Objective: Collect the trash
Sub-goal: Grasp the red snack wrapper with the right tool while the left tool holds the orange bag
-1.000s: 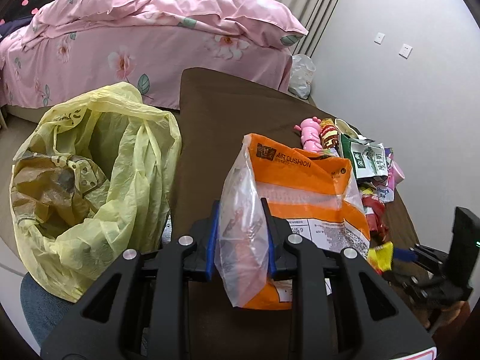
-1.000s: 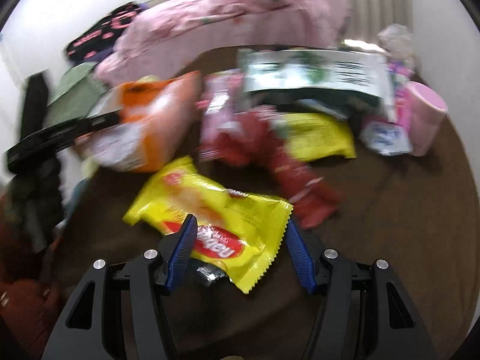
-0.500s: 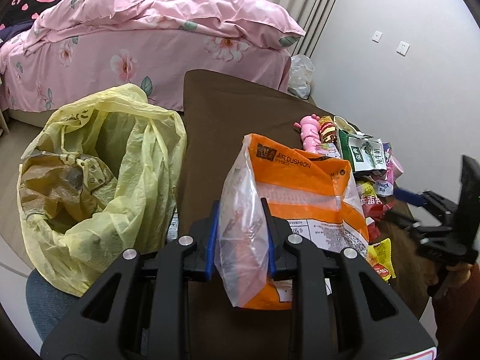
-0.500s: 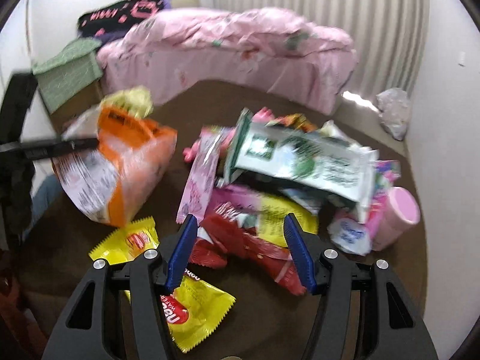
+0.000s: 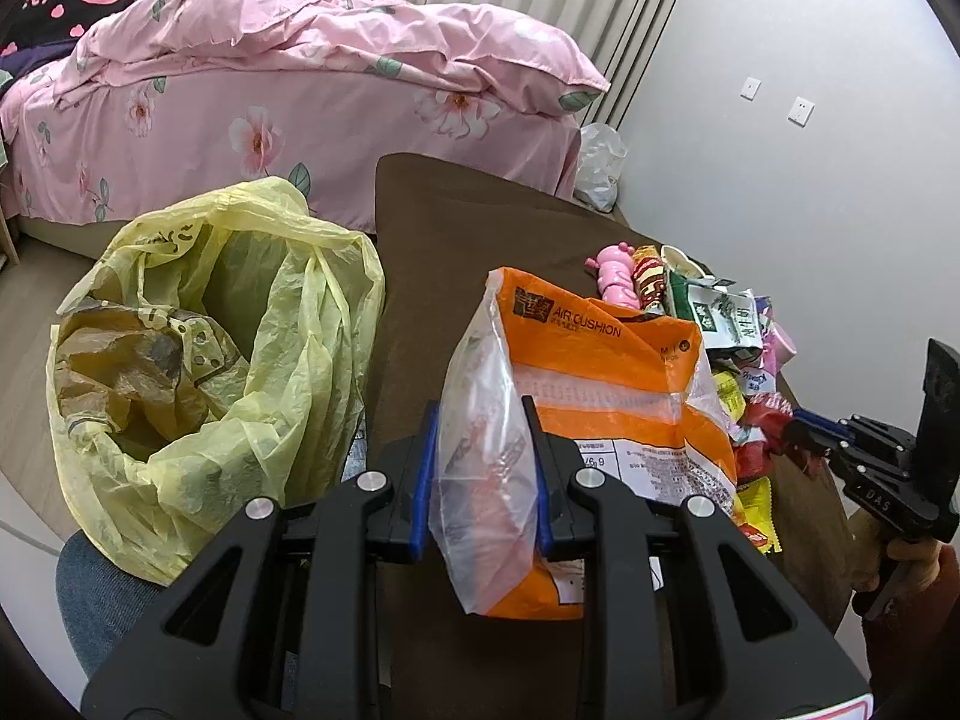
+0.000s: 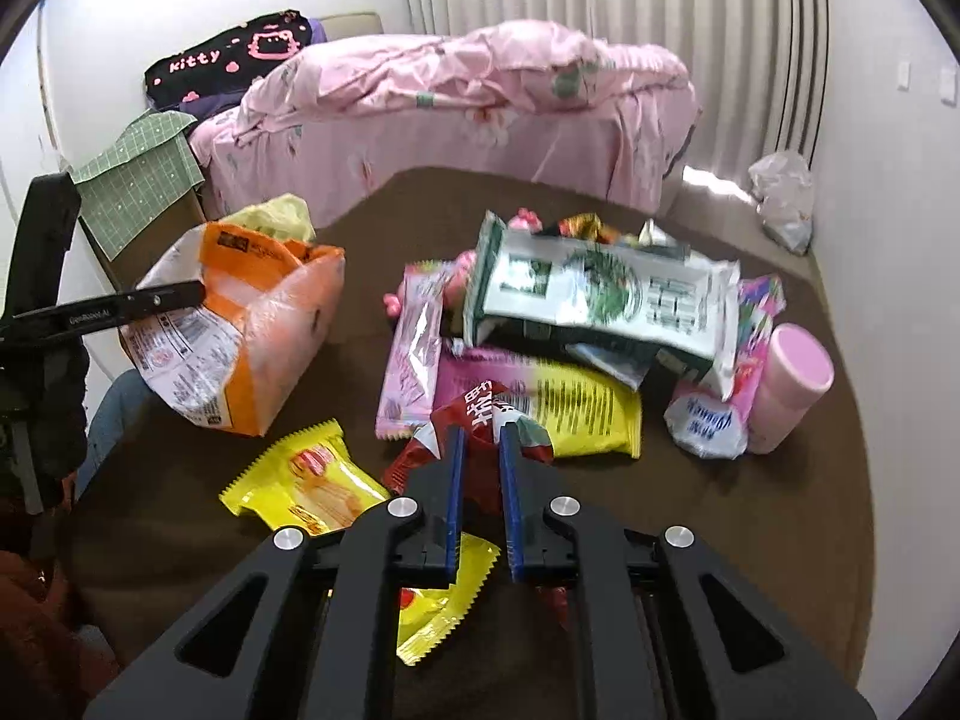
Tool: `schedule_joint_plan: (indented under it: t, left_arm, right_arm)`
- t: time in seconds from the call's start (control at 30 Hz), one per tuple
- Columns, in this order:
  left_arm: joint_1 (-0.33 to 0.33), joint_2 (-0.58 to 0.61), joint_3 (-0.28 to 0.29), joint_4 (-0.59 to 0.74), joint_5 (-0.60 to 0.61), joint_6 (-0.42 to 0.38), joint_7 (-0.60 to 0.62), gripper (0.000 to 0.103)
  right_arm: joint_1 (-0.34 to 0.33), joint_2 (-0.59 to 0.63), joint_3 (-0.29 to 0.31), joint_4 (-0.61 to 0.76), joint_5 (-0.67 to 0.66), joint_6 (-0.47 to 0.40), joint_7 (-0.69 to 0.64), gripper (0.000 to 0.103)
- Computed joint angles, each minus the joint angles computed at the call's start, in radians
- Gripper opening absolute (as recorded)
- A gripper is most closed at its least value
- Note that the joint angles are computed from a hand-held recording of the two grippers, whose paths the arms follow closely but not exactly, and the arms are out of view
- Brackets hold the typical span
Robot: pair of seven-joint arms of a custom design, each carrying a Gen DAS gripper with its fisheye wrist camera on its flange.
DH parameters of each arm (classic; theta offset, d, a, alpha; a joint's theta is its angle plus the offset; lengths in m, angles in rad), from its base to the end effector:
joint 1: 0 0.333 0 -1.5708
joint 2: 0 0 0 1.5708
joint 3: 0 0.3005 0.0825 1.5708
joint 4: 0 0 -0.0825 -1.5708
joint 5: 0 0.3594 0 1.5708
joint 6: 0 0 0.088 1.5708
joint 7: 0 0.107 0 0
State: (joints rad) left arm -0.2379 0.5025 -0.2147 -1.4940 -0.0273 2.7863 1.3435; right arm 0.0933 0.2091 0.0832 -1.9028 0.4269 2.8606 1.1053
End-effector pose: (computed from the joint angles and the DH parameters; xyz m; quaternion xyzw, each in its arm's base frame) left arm 0.6575 -0.2813 0.4766 -0.6053 0.6926 -0.3731 0.1209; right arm 0.6231 0.0845 0.4727 -0.7351 0.5604 -0.2039 0.3226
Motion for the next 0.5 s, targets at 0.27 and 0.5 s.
schedule_joint_plan:
  t: [0.27, 0.5]
  left_arm:
    - [0.012, -0.052, -0.004, -0.080, -0.012, 0.052, -0.011, 0.023]
    - [0.004, -0.044, -0.002, -0.079, -0.007, 0.031, -0.024, 0.023]
  right_arm:
    - [-0.057, -0.036, 0.035, -0.042, 0.181, -0.015, -0.023, 0.059]
    - [0.095, -0.075, -0.140, -0.128, -0.446, 0.031, 0.393, 0.059]
